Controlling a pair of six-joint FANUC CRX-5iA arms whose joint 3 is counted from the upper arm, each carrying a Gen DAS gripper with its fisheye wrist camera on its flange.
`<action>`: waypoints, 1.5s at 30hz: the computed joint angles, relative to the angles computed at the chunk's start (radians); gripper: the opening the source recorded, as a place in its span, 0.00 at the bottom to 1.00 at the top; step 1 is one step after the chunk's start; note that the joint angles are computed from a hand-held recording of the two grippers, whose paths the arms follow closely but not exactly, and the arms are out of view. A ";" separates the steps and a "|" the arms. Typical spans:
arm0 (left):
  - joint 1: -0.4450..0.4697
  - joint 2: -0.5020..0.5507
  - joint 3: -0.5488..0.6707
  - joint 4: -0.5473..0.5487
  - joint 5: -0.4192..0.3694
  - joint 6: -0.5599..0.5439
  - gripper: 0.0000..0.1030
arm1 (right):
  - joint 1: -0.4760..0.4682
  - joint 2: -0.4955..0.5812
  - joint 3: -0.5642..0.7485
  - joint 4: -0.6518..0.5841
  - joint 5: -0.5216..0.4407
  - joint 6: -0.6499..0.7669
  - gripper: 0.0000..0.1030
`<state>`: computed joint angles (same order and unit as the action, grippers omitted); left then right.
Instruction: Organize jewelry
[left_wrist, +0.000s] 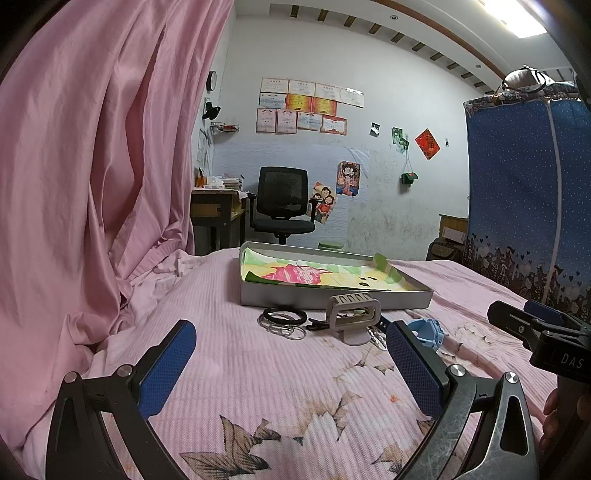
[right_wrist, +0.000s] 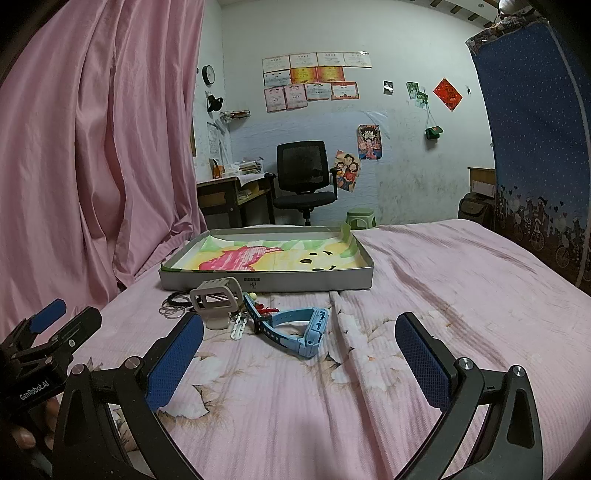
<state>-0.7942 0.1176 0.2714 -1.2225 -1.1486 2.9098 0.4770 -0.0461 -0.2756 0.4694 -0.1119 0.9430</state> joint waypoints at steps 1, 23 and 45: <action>0.000 0.001 0.001 0.000 -0.001 -0.001 1.00 | 0.000 0.000 0.000 0.000 0.000 0.000 0.99; 0.001 0.000 0.001 0.003 0.001 -0.002 1.00 | 0.002 0.000 0.008 -0.029 -0.009 0.024 0.99; 0.002 -0.002 0.000 0.005 0.002 -0.003 1.00 | 0.004 0.002 0.018 -0.059 -0.018 0.050 0.99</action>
